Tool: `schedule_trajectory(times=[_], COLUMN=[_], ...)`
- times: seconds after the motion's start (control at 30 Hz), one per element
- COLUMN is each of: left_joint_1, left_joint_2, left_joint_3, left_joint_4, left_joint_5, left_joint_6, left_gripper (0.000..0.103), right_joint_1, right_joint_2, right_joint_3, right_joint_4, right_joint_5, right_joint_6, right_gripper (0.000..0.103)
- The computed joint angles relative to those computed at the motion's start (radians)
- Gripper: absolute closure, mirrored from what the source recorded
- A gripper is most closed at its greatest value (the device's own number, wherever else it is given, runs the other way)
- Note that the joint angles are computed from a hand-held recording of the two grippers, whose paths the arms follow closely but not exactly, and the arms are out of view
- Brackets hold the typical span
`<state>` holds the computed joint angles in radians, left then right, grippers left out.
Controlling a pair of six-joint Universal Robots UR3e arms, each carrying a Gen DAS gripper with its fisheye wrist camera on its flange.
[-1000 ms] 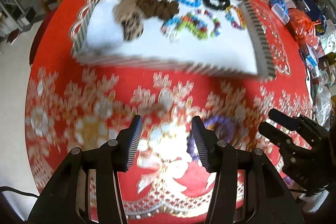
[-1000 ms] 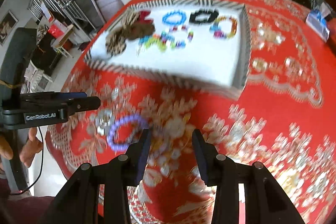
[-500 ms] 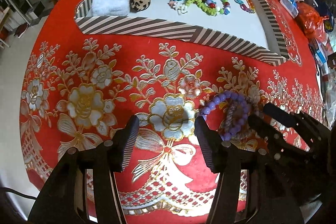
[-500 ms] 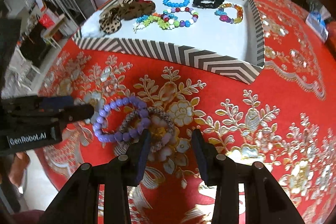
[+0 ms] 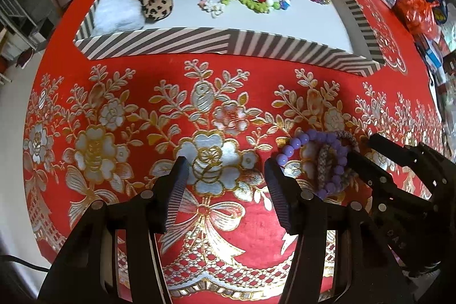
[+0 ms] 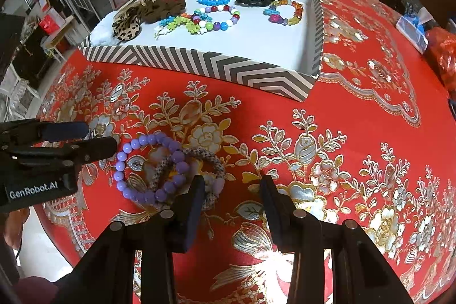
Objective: Organize jewelry
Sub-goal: 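Move both grippers to the purple and gray bracelets beside the tray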
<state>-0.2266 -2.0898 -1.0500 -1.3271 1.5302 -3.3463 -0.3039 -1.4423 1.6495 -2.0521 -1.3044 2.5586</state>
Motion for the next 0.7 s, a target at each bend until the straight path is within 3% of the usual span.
schedule_trajectory(times=[0.23, 0.27, 0.3, 0.33, 0.4, 0.53, 0.7], left_joint_1=[-0.059, -0.061, -0.068, -0.070, -0.061, -0.031, 0.036], left_joint_2=[-0.048, -0.045, -0.054, -0.055, -0.054, -0.030, 0.053], left_joint_3=[0.038, 0.027, 0.035, 0.036, 0.039, 0.010, -0.075], left_joint_4=[0.028, 0.047, 0.059, 0.063, 0.055, 0.047, 0.049], left_joint_5=[0.089, 0.085, 0.084, 0.086, 0.061, 0.045, -0.082], left_joint_6=[0.008, 0.014, 0.014, 0.026, 0.033, 0.031, 0.033], left_gripper=[0.049, 0.058, 0.075, 0.085, 0.096, 0.099, 0.096], right_joint_1=[0.011, 0.010, 0.010, 0.013, 0.004, -0.021, -0.045], right_joint_2=[0.003, -0.002, -0.007, -0.011, -0.016, -0.020, -0.015], right_joint_3=[0.010, 0.015, 0.023, 0.030, 0.029, 0.023, 0.008], right_joint_4=[-0.029, -0.031, -0.038, -0.049, -0.041, -0.014, 0.018], right_joint_5=[-0.007, -0.008, -0.011, -0.022, -0.019, -0.010, 0.022], right_joint_6=[0.000, -0.002, -0.004, -0.004, -0.010, -0.022, -0.019], right_gripper=[0.064, 0.064, 0.067, 0.074, 0.080, 0.085, 0.085])
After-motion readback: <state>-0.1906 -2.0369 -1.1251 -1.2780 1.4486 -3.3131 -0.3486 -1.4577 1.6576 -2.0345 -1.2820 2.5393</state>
